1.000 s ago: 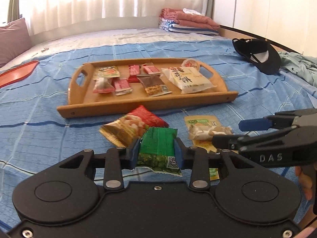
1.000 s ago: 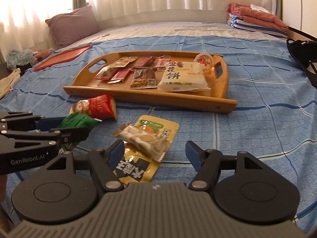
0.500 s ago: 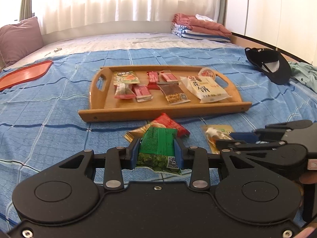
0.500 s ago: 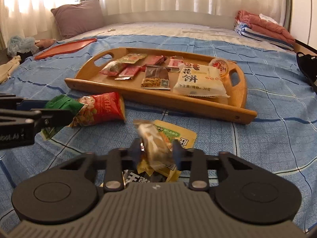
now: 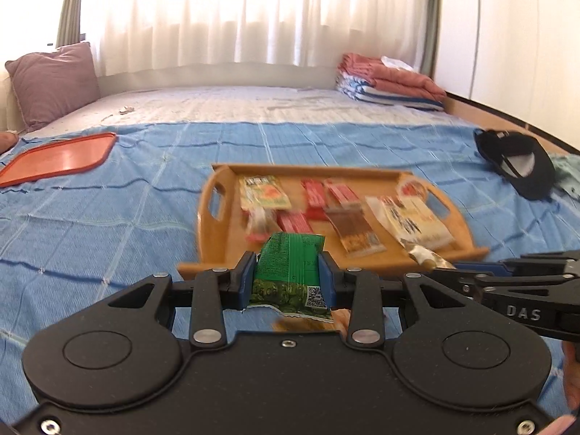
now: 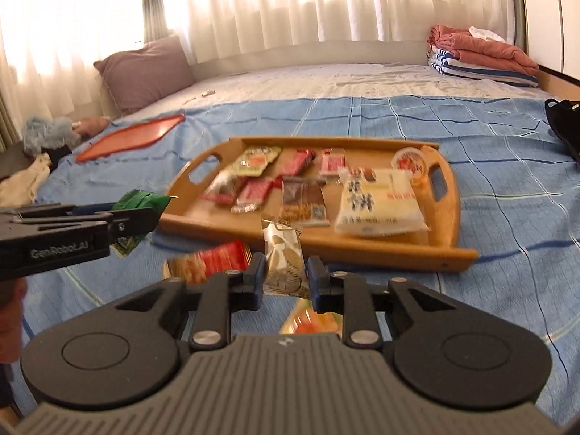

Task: Organize snacks
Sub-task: 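Carry the green packet and clear packet over the wooden tray, then open both tools to drop the packets into the tray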

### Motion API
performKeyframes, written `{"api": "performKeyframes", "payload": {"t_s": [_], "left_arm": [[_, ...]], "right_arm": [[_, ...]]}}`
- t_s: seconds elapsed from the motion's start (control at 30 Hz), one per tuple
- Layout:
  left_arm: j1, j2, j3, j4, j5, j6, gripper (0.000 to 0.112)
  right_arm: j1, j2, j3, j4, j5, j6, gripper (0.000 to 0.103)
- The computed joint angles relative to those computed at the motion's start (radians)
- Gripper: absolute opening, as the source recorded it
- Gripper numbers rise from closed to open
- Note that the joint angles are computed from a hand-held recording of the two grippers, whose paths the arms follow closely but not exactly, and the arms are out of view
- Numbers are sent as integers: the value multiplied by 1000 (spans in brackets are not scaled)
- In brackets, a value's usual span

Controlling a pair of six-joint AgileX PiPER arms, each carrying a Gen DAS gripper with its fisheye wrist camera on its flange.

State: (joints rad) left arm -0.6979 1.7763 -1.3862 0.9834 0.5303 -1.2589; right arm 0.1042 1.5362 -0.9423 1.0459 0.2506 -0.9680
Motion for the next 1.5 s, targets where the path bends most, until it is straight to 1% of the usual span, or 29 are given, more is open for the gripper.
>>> {"api": "performKeyframes", "payload": {"t_s": [0.07,0.13,0.2,0.27,0.37,0.43,0.53,0.63,0.7,0.8,0.93,1.0,1.13,1.2,1.23,1.27,1.3,1.33,1.4,1.5], "left_arm": [[30,26,-50,-44,4,46,35],[60,55,-96,-80,3,85,35],[92,90,-141,-130,-20,141,35],[123,127,-187,-196,-43,206,35],[154,192,-271,-325,-37,327,35],[166,234,-319,-381,-28,383,35],[170,289,-374,-381,-15,408,35],[175,332,-417,-395,-5,443,35],[182,365,-458,-434,14,481,35],[190,407,-506,-457,37,501,35],[200,448,-549,-457,48,495,34],[206,462,-566,-457,51,488,34],[210,481,-592,-457,58,486,34],[205,474,-583,-451,59,491,35],[201,463,-565,-434,51,480,35],[196,450,-548,-417,43,474,39],[191,438,-529,-399,34,469,41],[187,426,-513,-384,31,466,45],[177,403,-488,-359,34,455,51],[169,362,-445,-354,32,448,58]], "right_arm": [[7,35,-61,-96,17,134,29],[10,83,-130,-154,45,241,29],[18,139,-198,-175,70,300,29],[33,203,-279,-238,92,395,29],[48,296,-390,-287,130,502,29],[56,349,-450,-311,142,542,29],[76,409,-516,-418,141,640,29],[84,448,-554,-456,144,683,29],[88,465,-568,-489,141,709,29],[91,488,-587,-555,133,769,29],[106,505,-607,-722,97,918,29],[107,512,-613,-772,87,963,29],[97,517,-613,-743,81,927,30],[87,506,-591,-622,68,800,34],[87,497,-578,-597,59,773,35],[86,487,-563,-559,49,729,37],[85,479,-552,-524,44,685,52],[85,467,-538,-492,38,645,55],[91,442,-515,-493,30,629,55],[104,402,-487,-575,27,687,58]]}}
